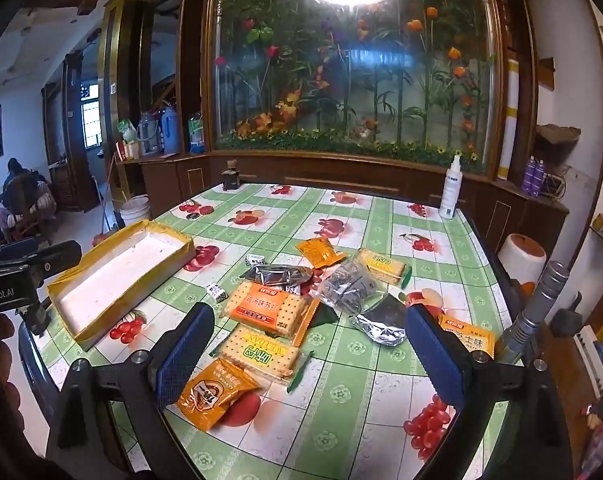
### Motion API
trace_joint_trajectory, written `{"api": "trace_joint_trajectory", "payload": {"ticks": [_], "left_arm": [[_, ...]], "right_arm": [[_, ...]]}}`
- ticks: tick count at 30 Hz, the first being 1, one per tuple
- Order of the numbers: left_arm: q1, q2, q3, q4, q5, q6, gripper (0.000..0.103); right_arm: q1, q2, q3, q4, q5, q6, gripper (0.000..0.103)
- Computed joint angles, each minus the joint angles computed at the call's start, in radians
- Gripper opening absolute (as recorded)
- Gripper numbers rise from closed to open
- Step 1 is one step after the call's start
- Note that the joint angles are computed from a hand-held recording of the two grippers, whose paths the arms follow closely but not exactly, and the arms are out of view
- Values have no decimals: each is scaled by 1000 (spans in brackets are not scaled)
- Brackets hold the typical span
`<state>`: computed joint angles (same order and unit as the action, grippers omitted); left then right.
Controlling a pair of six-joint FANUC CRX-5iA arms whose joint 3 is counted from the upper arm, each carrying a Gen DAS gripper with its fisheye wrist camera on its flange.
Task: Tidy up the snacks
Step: 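Move the left tool toward the orange candy bag on the table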
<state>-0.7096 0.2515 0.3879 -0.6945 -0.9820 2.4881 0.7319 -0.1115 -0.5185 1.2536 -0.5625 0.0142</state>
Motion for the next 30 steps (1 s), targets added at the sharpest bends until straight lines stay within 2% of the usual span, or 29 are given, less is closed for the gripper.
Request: {"api": "trace_joint_trajectory", "payload": {"ticks": [4,6,13,18,30], "left_arm": [[19,12,-12,49,20,-38,103],[29,14,-29,84,44,-77,103],[50,62,-53,264,99,-282,103],[65,120,-37,397,97,-398,103],[39,189,50,385,23,-437,103]], "right_arm": [[7,10,4,-31,-13,29,97],[20,29,34,-97,-38,94,97],[1,27,18,-201,-46,147,97],[-14,27,19,-288,-39,208,97],[-44,14,6,-344,30,223,97]]}}
